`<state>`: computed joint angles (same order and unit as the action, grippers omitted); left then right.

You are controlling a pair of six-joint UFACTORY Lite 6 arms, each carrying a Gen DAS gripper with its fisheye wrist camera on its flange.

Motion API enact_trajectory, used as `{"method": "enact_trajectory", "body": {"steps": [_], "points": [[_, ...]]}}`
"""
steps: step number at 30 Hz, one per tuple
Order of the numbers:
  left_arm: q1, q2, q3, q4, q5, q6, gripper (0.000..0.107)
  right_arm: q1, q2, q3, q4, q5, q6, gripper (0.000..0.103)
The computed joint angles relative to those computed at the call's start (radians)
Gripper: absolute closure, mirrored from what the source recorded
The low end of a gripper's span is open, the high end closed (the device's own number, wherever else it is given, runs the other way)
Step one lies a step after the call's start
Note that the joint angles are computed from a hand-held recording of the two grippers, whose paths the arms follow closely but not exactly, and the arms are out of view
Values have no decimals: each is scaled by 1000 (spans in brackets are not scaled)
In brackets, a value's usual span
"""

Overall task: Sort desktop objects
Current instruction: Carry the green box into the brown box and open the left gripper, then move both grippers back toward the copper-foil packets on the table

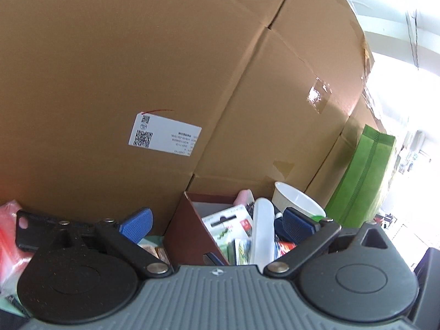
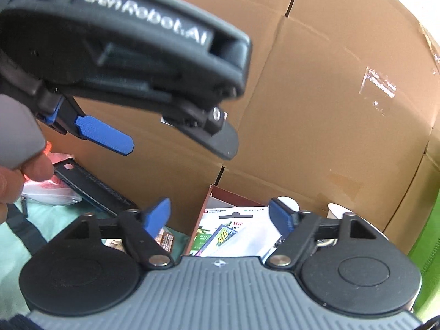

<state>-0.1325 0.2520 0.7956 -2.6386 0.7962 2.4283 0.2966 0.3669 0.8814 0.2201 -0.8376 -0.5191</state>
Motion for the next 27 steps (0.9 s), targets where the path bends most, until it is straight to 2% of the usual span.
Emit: {"method": "enact_trajectory", "body": {"steps": [6,9,11,19,22,27], "points": [[-42,-56,-83,-87,-9,69,4,19,-136,-152,1,-5,-4,22],[-60,-98,-126,-123,-34,111,4,108,-189,-223,100,-37,-39,22],[-70,-122,-150,-141,-51,126,4,118,-217,-257,103,-40,-35,22],[-72,-194,-252,-151,-42,131,4,172,-304,-362,155,-46,-43,22],[-75,-213,-283,-167,-48,146,4,193,-321,-388,173,-47,-38,22],[-61,-236,-357,-166,-24,146,4,209,-233,-343,156,-65,6,21]]}}
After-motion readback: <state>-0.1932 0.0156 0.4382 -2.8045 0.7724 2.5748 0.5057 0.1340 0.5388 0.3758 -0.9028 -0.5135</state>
